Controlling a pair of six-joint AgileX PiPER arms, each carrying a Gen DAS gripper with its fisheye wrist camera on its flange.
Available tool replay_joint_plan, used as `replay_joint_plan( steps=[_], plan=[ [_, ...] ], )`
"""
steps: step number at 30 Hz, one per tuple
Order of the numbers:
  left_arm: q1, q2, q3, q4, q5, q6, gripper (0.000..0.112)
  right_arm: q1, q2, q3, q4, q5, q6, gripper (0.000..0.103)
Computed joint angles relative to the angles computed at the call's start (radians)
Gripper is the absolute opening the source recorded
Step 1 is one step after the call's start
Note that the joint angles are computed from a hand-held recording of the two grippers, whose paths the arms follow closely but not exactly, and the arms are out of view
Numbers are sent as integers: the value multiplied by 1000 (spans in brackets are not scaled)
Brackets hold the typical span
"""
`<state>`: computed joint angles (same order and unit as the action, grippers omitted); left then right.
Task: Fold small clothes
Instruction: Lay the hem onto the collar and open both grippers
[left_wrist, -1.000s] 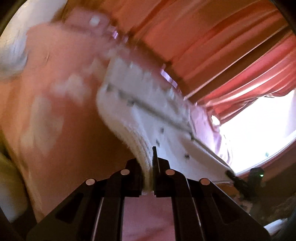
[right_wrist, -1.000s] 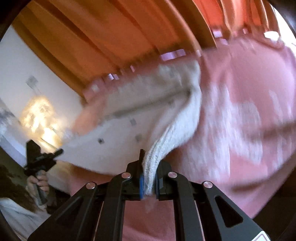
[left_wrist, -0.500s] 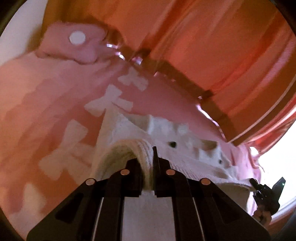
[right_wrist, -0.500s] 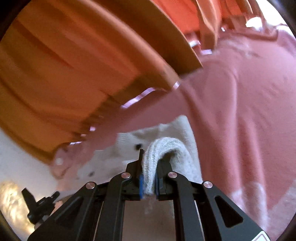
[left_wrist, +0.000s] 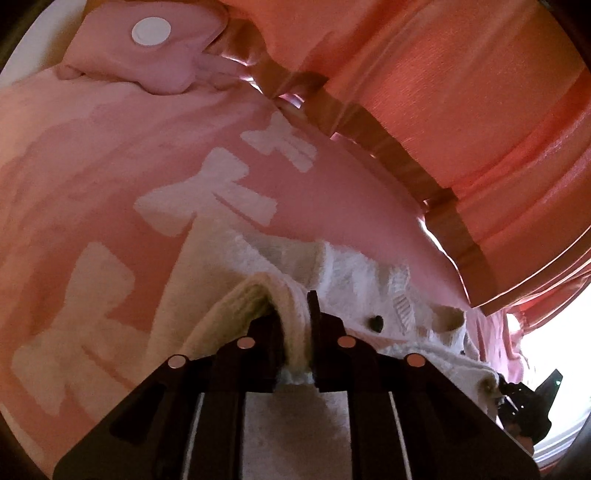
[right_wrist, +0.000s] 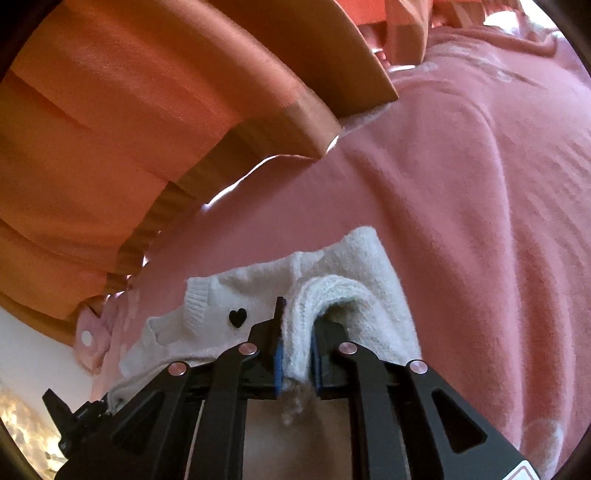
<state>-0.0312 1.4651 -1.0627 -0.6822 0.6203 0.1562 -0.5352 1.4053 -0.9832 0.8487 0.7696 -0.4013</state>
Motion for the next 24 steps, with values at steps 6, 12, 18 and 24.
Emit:
replay_joint_plan(
  steps=[6, 12, 18, 24],
  plan=[
    [41, -131, 64, -96, -66, 136, 72, -49, -130, 43, 104, -31, -143, 66],
    [65, -121, 48, -66, -23, 209, 87, -37, -163, 54, -1, -116, -68, 71],
    [19, -9, 1, -27, 24, 143, 84, 130, -8, -37, -316, -61, 183, 70],
    [-58, 6, -32, 197, 12, 31, 8, 258, 6, -45, -590, -114, 346, 11]
  ],
)
